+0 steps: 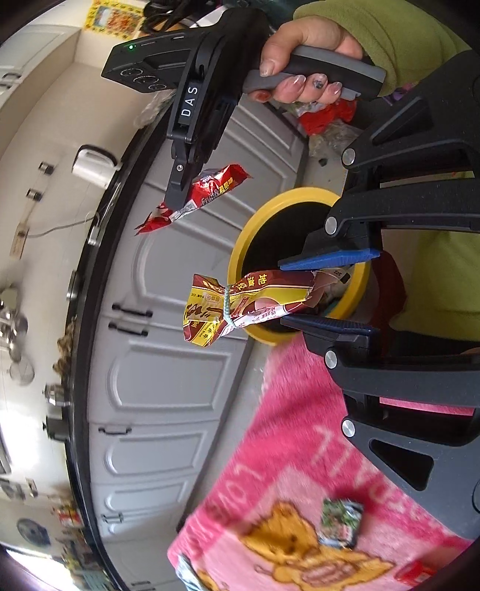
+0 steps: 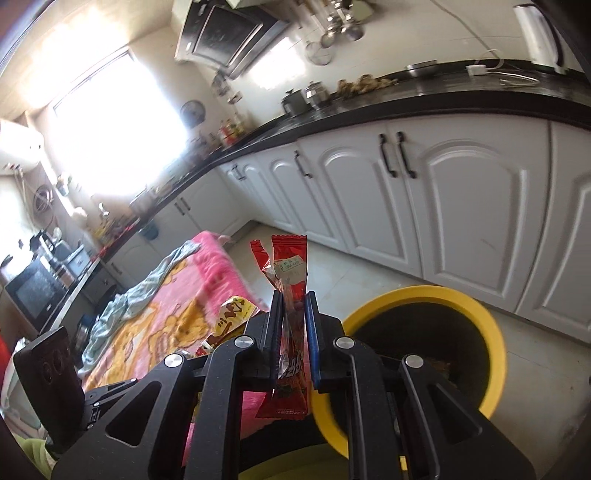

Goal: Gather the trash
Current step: 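Carry both items over the yellow bin and open both tools to drop them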

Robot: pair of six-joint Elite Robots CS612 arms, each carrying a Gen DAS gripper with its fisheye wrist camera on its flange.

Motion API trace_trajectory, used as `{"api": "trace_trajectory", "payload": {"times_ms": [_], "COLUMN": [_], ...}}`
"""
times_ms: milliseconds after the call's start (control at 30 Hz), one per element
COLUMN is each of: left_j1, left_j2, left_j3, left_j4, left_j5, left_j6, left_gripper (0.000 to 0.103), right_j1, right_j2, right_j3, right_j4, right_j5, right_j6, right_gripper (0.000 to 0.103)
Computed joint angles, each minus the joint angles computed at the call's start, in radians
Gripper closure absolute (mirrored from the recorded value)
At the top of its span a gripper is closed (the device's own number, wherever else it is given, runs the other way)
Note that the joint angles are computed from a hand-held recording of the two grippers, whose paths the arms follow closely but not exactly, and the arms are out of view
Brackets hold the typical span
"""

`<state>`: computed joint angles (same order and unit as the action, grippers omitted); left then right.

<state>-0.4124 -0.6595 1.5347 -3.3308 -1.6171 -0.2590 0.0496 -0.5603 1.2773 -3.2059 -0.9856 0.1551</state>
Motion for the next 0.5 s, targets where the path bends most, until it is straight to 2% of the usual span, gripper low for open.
{"api": "trace_trajectory", "payload": {"times_ms": [200,500], "left_j1": [-0.006,-0.008], "left_j2": [0.035,0.114], "left_j3": [-0.067,-0.198], "left_j4": [0.063,0.181], "left_j5": [-0.036,-0.089], "left_j6": [0.01,0.001], "left_gripper": [0.085,0.084], "right_j1": [-0.016,-0.03], "right_j2": [-0.002,0.038], "right_j3": [0.023,-0.017], "right_j4": [-0.034,0.06], "right_j5": [-0.053,-0.098], "right_j6": [0.026,0.075], "right_gripper": [0.091,0.088]}}
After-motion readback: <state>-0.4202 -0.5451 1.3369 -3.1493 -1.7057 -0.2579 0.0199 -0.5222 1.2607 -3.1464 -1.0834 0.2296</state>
